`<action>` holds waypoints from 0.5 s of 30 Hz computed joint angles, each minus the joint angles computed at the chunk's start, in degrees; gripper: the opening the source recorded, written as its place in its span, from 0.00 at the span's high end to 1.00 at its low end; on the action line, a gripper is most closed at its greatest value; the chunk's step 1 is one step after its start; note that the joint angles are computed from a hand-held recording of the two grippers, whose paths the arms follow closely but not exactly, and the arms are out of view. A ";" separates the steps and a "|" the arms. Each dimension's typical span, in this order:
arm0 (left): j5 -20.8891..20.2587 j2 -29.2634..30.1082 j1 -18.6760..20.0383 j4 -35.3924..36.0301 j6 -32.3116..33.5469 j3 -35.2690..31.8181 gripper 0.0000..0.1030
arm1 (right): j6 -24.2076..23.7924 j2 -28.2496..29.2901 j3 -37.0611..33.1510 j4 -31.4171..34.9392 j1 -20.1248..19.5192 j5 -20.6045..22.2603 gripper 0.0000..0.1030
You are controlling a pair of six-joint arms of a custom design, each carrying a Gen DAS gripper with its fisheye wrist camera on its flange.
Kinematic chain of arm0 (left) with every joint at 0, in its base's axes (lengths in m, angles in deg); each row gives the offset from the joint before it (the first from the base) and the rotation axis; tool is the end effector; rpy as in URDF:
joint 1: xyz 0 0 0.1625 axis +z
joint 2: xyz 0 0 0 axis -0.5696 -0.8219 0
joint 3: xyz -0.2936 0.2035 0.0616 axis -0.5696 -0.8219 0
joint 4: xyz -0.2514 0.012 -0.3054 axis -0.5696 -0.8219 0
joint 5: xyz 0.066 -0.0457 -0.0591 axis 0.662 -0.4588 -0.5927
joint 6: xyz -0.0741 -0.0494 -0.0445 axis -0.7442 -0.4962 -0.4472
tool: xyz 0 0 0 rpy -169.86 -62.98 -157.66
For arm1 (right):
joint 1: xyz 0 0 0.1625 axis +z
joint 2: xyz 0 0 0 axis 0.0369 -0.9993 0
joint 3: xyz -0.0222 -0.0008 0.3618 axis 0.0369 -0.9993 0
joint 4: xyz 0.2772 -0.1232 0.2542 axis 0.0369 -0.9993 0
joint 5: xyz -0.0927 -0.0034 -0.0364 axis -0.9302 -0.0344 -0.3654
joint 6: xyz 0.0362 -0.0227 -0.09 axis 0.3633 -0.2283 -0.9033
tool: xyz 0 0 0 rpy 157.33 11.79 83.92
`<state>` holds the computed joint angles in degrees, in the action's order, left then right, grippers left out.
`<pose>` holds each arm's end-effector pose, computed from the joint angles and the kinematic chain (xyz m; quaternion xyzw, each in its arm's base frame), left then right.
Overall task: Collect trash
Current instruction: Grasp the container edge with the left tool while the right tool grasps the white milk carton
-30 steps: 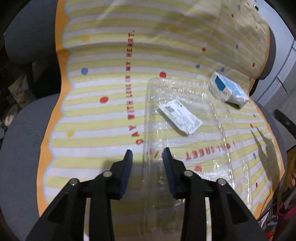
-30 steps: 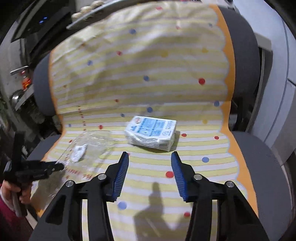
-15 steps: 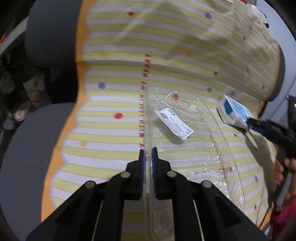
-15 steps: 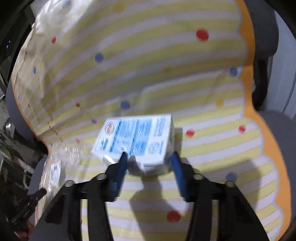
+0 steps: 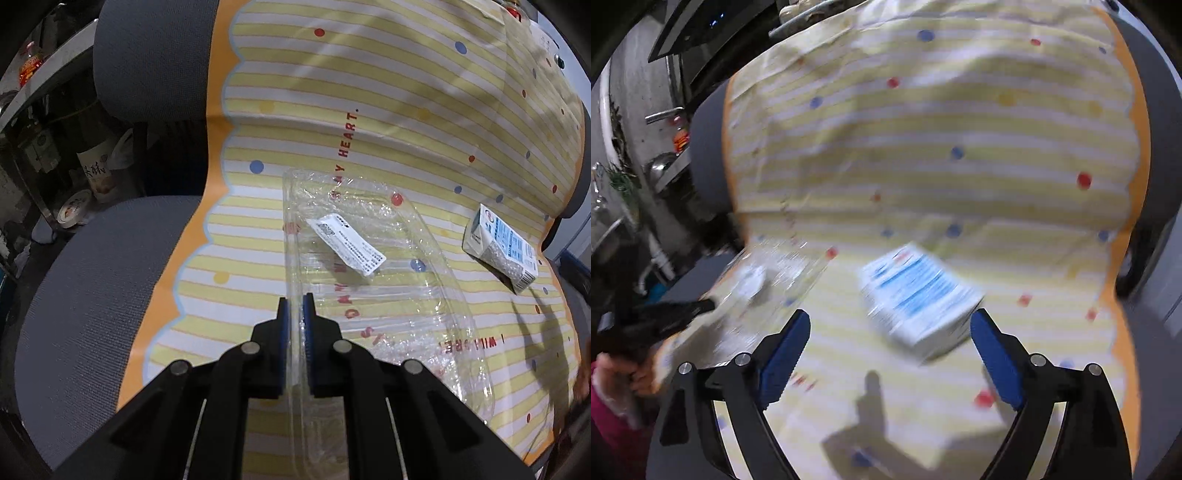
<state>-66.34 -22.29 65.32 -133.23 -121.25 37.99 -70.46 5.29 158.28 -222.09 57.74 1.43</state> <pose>-0.3163 -0.4393 -0.0888 -0.0056 0.8614 -0.3531 0.3651 -0.1261 -0.5352 0.3374 0.3397 -0.8770 0.3034 0.1530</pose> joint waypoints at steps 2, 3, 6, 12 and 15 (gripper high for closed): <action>-0.05 0.34 0.11 -0.82 0.22 -0.08 0.94 | 1.75 3.66 -3.55 0.44 1.04 -1.94 0.14; -0.14 0.42 0.10 -0.99 0.13 -0.09 0.94 | 2.65 5.26 -5.05 1.01 1.38 -2.51 0.14; -0.43 0.64 0.17 -1.29 0.07 -0.05 0.94 | 4.54 9.35 -10.38 5.82 2.06 -3.79 0.14; -1.26 0.62 0.40 -1.68 0.93 0.09 0.93 | 0.79 5.40 -8.07 15.99 2.22 -7.05 0.14; -1.24 0.50 0.38 -2.42 1.37 0.35 0.92 | -4.08 2.69 -2.77 9.90 2.67 -8.22 0.13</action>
<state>-67.58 -21.79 65.71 -135.65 -119.88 38.34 -74.54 7.98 155.51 -212.18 60.41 -6.79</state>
